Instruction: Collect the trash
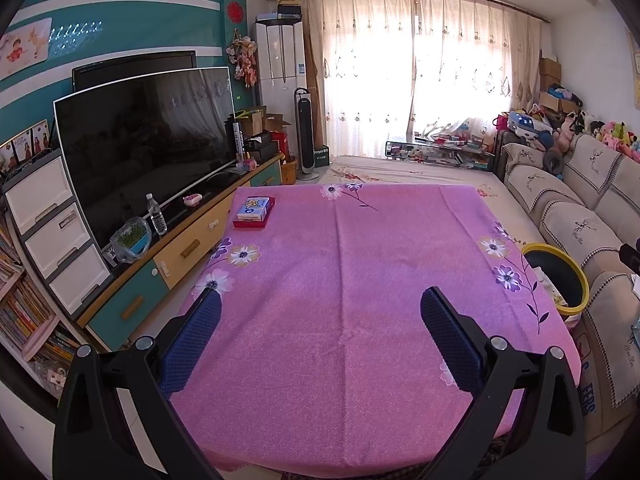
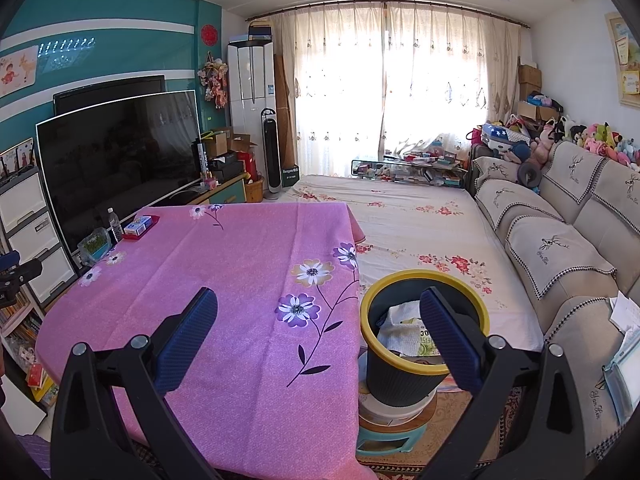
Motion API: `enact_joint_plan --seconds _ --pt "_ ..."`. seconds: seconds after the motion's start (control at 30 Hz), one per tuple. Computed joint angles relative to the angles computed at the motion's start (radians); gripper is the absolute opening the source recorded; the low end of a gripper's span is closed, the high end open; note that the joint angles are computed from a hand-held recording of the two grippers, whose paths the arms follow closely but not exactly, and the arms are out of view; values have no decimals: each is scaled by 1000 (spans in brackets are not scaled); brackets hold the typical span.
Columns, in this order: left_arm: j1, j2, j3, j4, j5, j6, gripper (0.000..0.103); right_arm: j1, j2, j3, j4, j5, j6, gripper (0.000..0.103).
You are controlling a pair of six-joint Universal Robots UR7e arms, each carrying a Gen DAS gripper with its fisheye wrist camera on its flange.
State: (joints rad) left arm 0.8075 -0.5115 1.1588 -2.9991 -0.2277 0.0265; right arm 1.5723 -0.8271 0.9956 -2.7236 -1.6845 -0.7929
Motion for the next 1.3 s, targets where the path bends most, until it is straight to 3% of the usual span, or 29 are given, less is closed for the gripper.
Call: enact_joint_plan --seconds 1.3 --pt "10 -7 -5 85 4 -69 98 -10 9 -1 3 0 -5 96"
